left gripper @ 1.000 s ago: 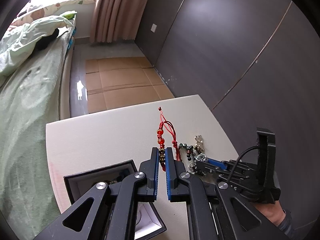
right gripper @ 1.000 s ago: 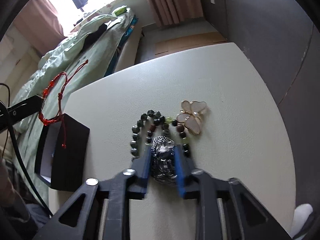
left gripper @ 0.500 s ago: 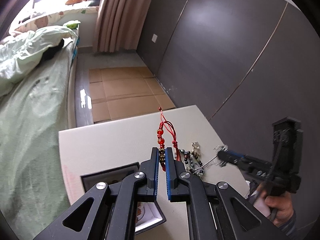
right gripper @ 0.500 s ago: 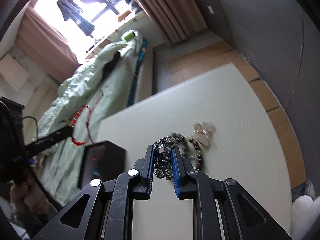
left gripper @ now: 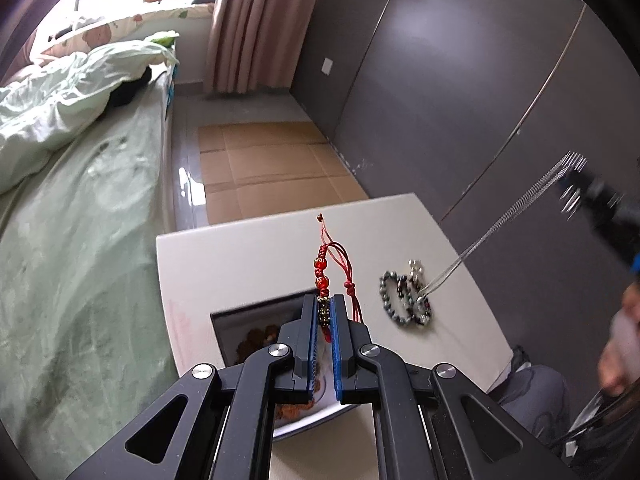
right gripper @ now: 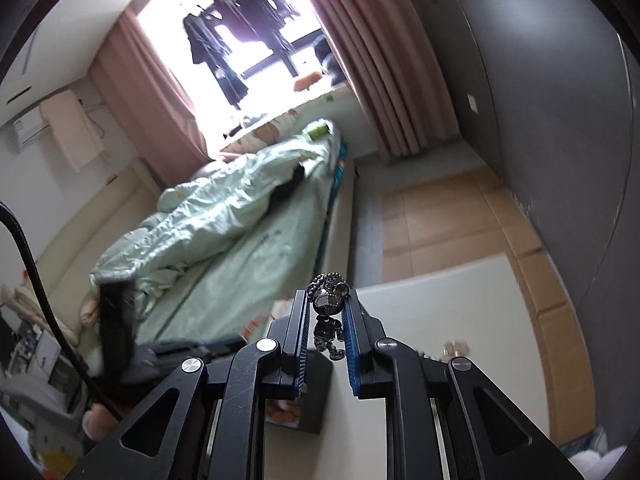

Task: Organize jewelry
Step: 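Lower the red bracelet into the black box with the left tool while the right tool lifts the silver chain, then lower the silver chain bracelet into the box and open the right tool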

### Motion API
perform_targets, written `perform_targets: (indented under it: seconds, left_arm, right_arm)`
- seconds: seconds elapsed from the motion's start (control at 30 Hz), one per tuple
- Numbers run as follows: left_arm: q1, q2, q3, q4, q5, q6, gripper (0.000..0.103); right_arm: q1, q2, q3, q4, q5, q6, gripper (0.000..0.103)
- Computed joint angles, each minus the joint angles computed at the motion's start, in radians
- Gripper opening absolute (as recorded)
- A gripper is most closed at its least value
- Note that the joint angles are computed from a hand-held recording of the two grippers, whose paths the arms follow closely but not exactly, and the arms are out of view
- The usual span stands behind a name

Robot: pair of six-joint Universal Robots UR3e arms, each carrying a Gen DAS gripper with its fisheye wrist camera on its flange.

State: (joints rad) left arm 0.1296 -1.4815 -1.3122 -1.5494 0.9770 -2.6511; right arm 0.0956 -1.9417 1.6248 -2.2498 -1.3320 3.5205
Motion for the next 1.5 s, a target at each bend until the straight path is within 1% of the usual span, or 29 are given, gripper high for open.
perform_targets:
  seconds: [0.27, 0.43, 0.5, 0.57, 0.63, 0.77, 0.9, 0.97, 1.1, 1.27, 1.43, 1.5]
  left_arm:
    - [0.035, 0.002, 0.005, -0.08, 0.001, 0.06, 0.006]
    - [0.055, -0.019, 0.034, -0.131, -0.011, 0.06, 0.007]
    - [0.065, -0.037, 0.057, -0.158, -0.017, 0.062, 0.009]
    - [0.07, -0.04, 0.059, -0.157, -0.015, 0.06, 0.017]
    - [0.075, -0.035, 0.053, -0.147, -0.014, 0.056, 0.024]
    - [0.107, -0.029, 0.056, -0.16, -0.036, 0.065, 0.024]
    - [0.131, -0.026, 0.06, -0.152, -0.038, 0.06, 0.024]
    - [0.147, -0.026, 0.063, -0.157, -0.044, 0.061, 0.024]
    - [0.177, -0.026, 0.069, -0.158, -0.049, 0.062, 0.024]
    - [0.214, -0.03, 0.073, -0.162, -0.052, 0.061, 0.024]
    - [0.237, -0.041, 0.08, -0.158, -0.05, 0.053, 0.024]
    - [0.24, -0.043, 0.076, -0.148, -0.045, 0.043, 0.024]
  right_arm:
    - [0.123, 0.158, -0.353, 0.097, -0.125, 0.006, 0.018]
    - [0.203, 0.274, -0.582, 0.17, -0.192, 0.0, 0.018]
    - [0.238, 0.323, -0.664, 0.195, -0.218, 0.0, 0.018]
    - [0.272, 0.381, -0.75, 0.22, -0.235, 0.0, 0.018]
    - [0.303, 0.442, -0.841, 0.247, -0.25, -0.002, 0.018]
    - [0.345, 0.535, -0.968, 0.281, -0.256, -0.002, 0.018]
    - [0.369, 0.597, -1.044, 0.3, -0.251, 0.001, 0.018]
    - [0.378, 0.617, -1.063, 0.3, -0.245, 0.005, 0.018]
    - [0.393, 0.642, -1.043, 0.27, -0.221, 0.019, 0.018]
    - [0.409, 0.646, -0.932, 0.198, -0.175, 0.045, 0.018]
    - [0.377, 0.625, -0.769, 0.153, -0.058, 0.092, 0.02]
    - [0.376, 0.596, -0.675, 0.125, -0.058, 0.091, 0.02]
